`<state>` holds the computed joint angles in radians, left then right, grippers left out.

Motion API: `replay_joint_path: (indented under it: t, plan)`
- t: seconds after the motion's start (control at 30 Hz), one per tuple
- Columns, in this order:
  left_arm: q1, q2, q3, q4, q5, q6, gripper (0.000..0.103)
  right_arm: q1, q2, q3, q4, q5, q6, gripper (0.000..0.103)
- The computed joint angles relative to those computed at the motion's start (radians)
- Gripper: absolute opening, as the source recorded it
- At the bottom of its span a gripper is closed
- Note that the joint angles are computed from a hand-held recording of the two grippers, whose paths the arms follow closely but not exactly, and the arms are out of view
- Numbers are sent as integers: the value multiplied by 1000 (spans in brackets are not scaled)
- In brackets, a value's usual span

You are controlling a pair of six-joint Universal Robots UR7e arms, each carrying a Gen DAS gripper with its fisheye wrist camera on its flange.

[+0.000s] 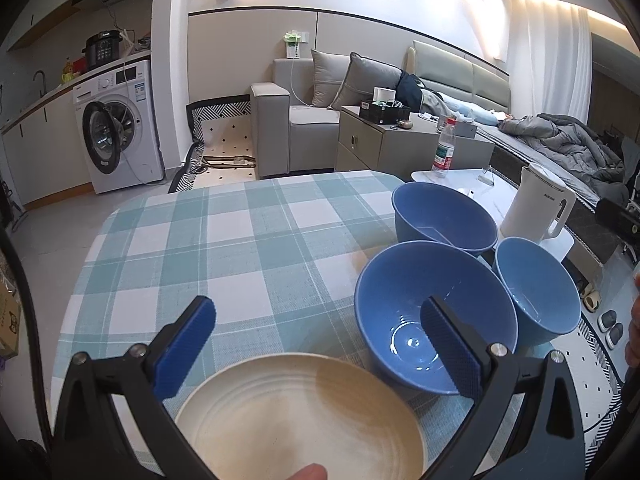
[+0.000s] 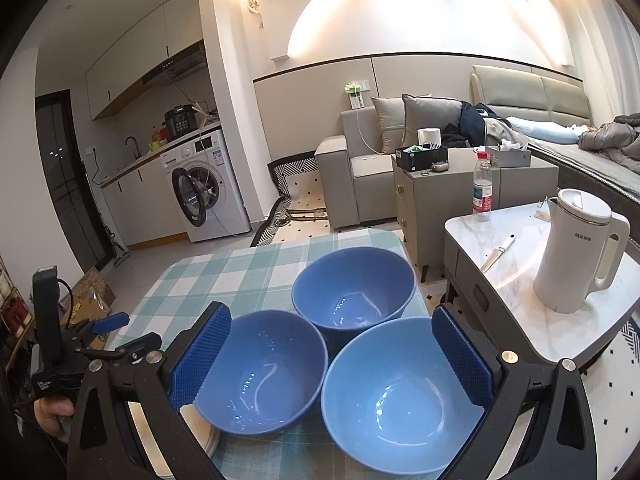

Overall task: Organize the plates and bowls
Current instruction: 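Move both open tools to the rim of the nearest blue bowl, then close both tools on the blue bowl rim and lift it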

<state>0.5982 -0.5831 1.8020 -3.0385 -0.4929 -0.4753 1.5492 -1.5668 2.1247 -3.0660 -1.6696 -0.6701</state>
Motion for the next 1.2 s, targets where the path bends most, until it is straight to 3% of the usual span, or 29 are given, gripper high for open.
replay_joint_path:
  t: [0.73, 1.2]
  plan:
    - [50, 93, -194, 18, -65, 146, 103, -37, 102, -105, 28, -45, 6, 102]
    - [87, 156, -332, 101, -113, 183, 103, -51, 175, -204, 89, -126, 44, 102]
